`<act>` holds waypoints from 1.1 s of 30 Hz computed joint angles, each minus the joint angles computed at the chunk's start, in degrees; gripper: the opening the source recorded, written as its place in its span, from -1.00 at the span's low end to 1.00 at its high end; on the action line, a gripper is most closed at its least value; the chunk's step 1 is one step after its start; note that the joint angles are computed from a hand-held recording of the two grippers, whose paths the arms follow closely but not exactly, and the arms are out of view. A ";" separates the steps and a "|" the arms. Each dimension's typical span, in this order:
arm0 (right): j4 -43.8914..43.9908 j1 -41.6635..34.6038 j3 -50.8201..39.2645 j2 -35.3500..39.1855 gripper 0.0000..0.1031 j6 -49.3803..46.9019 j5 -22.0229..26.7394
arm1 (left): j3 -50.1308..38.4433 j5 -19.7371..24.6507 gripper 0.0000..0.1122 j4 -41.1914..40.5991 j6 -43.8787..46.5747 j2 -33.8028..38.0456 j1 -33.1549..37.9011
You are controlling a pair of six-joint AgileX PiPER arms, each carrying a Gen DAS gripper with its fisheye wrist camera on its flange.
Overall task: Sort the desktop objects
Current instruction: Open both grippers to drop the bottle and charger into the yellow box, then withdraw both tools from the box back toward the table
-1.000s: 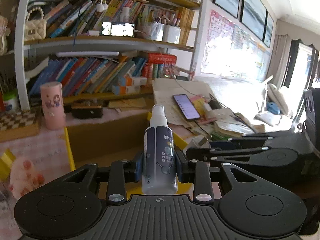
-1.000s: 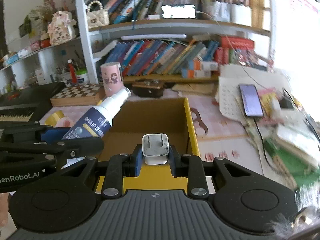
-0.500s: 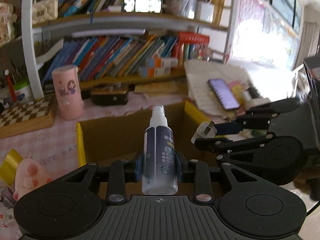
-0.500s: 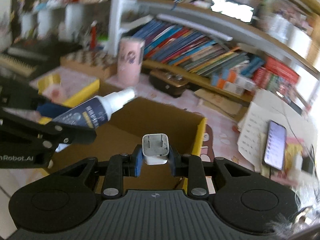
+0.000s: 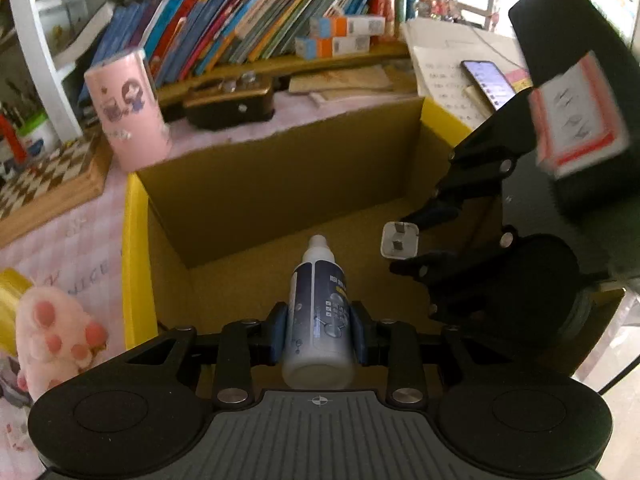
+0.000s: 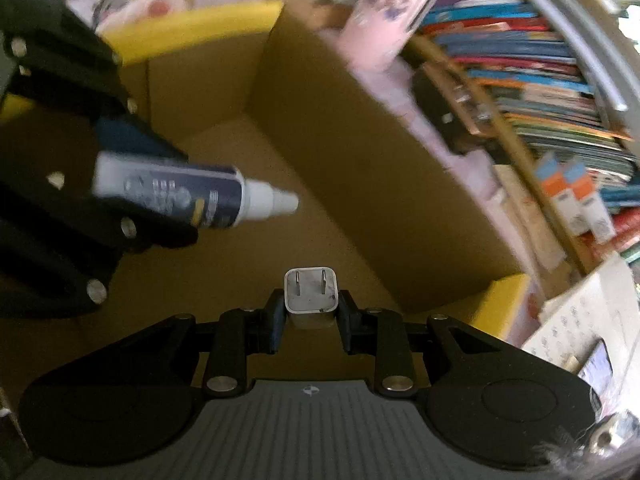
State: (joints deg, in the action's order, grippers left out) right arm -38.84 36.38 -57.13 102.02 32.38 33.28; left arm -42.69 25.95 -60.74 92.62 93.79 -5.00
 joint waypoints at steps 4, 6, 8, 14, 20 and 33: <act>3.65 -0.52 -1.58 1.29 -0.52 -6.50 0.55 | -0.15 -1.04 -0.45 2.12 -2.38 -0.16 -0.93; 5.99 -1.11 -2.68 2.01 -0.52 -9.35 1.72 | -0.26 -1.12 -0.45 3.18 -3.65 -0.25 -1.05; 7.00 -1.50 -2.49 1.76 -0.52 -10.44 1.39 | -0.11 -0.80 -0.44 2.22 -3.16 -0.36 -0.53; 4.25 -1.01 -1.64 0.50 -0.10 -6.02 0.01 | 1.20 -0.60 -0.30 -6.54 4.30 -1.67 0.46; 0.97 0.02 1.31 -4.51 -0.08 1.66 -1.30 | 6.05 1.31 -0.11 -20.88 18.79 -7.50 3.59; -27.78 17.75 13.31 -23.36 0.04 59.42 12.64 | 12.59 19.57 0.40 -24.68 23.09 -20.81 25.69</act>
State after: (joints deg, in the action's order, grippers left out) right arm -66.62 54.13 -43.82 78.67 91.80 45.91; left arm -30.11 45.51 -85.41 115.71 72.98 20.69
